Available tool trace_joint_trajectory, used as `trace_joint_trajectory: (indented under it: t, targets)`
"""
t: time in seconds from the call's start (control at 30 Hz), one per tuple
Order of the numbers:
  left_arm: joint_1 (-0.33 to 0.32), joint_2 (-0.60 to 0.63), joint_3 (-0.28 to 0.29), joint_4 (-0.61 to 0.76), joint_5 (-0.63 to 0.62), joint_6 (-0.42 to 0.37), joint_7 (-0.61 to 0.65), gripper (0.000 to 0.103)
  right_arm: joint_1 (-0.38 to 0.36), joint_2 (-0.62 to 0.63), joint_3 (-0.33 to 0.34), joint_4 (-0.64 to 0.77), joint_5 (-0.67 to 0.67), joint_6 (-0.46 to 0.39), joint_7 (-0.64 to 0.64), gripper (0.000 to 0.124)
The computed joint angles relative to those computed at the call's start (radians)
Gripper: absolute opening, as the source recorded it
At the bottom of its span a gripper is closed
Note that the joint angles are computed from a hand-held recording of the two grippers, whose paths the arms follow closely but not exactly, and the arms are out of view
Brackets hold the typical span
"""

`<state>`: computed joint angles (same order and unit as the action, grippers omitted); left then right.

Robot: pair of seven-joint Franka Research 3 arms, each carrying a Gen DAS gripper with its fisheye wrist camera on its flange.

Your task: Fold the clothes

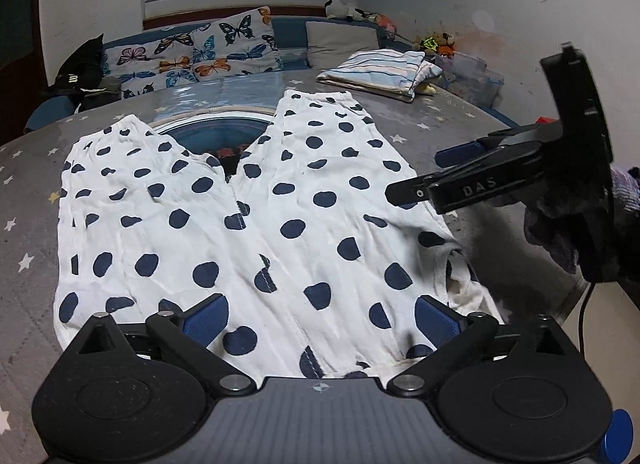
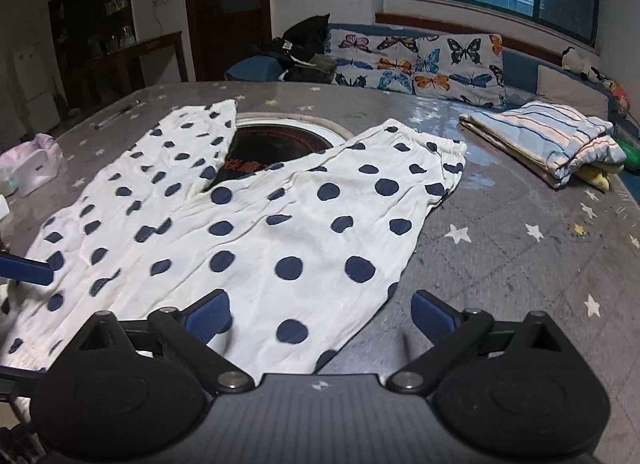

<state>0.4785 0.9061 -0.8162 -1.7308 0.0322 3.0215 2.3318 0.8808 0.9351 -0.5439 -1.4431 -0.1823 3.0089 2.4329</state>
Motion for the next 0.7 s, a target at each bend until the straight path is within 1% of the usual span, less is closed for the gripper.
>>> trace_joint_trajectory:
  t: [0.1,0.23,0.3,0.37,0.47,0.57,0.63,0.7]
  targets:
    - [-0.004,-0.002,0.004,-0.003,0.001,0.002,-0.005,0.103,0.046,-0.002,-0.043,-0.033,0.004,0.018,0.035,0.103]
    - [0.010,0.006,-0.012,-0.013,0.001,0.015,-0.008,0.103,0.093,0.005,-0.081,-0.047,0.005,-0.008,0.075,0.103]
    - [0.031,0.018,-0.035,-0.020,0.004,0.017,-0.006,0.103,0.091,-0.002,-0.068,-0.051,-0.007,-0.010,0.070,0.103]
    - [0.037,0.019,-0.039,-0.022,0.008,0.007,-0.012,0.103,0.091,-0.010,-0.058,-0.056,-0.020,-0.006,0.063,0.103]
    - [0.034,0.007,-0.027,-0.035,0.013,0.013,-0.019,0.103,0.098,-0.013,-0.055,-0.053,-0.039,-0.026,0.052,0.103]
    - [0.029,-0.004,-0.007,-0.044,0.022,0.019,-0.033,0.103,0.081,-0.025,-0.021,-0.062,-0.068,-0.047,0.027,0.103]
    - [0.023,-0.011,0.010,-0.048,0.028,0.018,-0.044,0.103,0.088,-0.028,-0.021,-0.072,-0.087,-0.066,0.036,0.103]
    - [0.018,-0.017,0.025,-0.052,0.033,0.018,-0.050,0.103,0.096,-0.043,-0.028,-0.103,-0.108,-0.046,0.055,0.103]
